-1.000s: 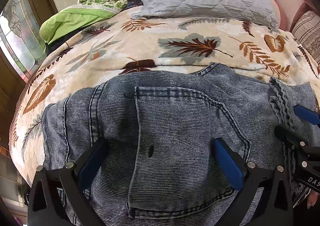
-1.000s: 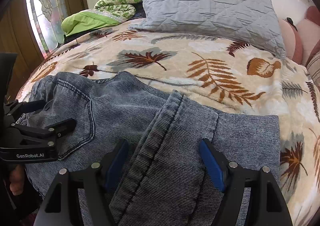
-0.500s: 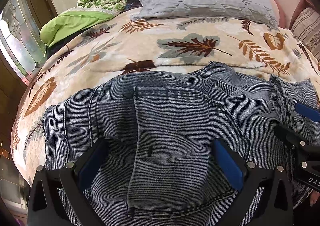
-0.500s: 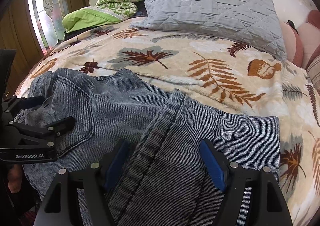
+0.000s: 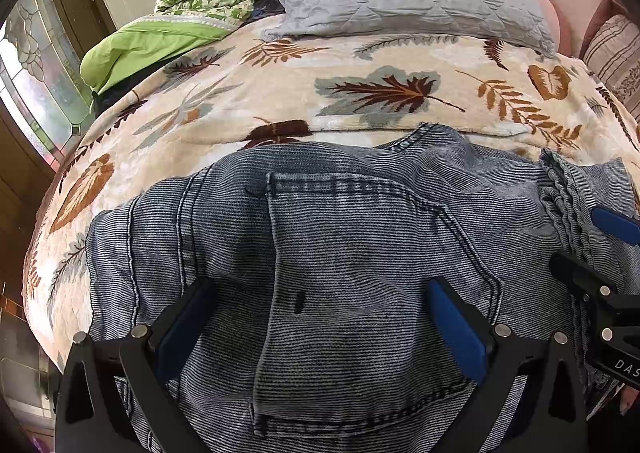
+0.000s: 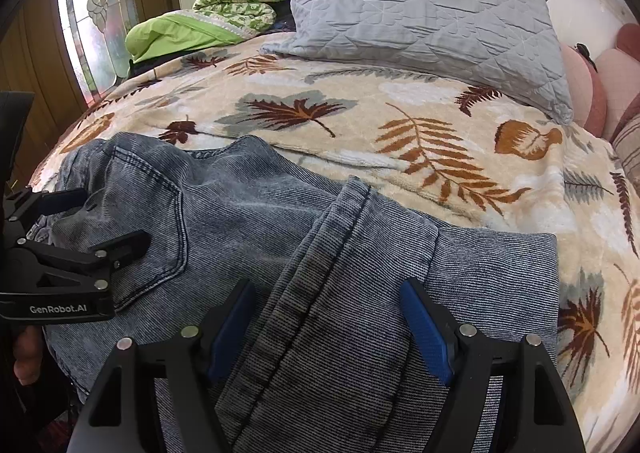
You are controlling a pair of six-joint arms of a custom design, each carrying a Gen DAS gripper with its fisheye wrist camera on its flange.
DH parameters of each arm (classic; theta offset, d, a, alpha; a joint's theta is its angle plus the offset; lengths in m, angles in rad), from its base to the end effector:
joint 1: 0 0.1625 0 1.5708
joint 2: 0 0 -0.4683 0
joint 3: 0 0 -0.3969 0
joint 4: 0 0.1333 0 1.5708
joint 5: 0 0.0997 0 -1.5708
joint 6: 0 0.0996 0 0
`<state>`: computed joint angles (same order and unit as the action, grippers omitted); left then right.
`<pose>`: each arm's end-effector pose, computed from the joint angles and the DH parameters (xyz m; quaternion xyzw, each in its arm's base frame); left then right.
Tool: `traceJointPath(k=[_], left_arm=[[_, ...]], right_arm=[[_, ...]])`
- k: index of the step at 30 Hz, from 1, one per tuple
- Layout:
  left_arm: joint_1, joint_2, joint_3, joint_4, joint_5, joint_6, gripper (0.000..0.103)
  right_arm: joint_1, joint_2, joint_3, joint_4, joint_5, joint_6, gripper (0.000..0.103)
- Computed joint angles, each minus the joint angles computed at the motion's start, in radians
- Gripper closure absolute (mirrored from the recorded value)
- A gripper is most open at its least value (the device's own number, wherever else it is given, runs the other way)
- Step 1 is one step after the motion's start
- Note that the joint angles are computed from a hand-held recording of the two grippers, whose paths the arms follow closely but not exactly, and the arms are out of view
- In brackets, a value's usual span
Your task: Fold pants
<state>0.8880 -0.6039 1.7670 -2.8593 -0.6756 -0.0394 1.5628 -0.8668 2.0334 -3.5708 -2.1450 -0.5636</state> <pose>-0.2461 -0.6371 0.0147 0.2587 0.8621 -0.2055 0.3841 0.0745 -0.5888 0.1721 0.1303 -0.8748 0.2994 0.3579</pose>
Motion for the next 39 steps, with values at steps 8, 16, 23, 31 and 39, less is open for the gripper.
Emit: traceJointPath(k=[8,16,23,31,39], left_arm=[[0.001,0.000,0.000,-0.003,0.001,0.003,0.000],[-0.001,0.007,0.000,-0.012,0.012,-0.001,0.000],[-0.003,0.010,0.002,-0.022,0.017,-0.005,0.000],[-0.004,0.015,0.008,-0.052,0.024,0.005,0.000],[-0.005,0.017,0.008,-0.056,0.025,0.008,0.000]], right_arm=[[0.002,0.008,-0.002,-0.012,-0.012,-0.021,0.025],[0.004,0.012,0.000,-0.024,-0.017,-0.049,0.025],[0.004,0.016,0.001,-0.034,-0.016,-0.064,0.022],[0.005,0.021,0.001,-0.045,-0.020,-0.074,0.021],[0.006,0.022,0.000,-0.046,-0.020,-0.075,0.021]])
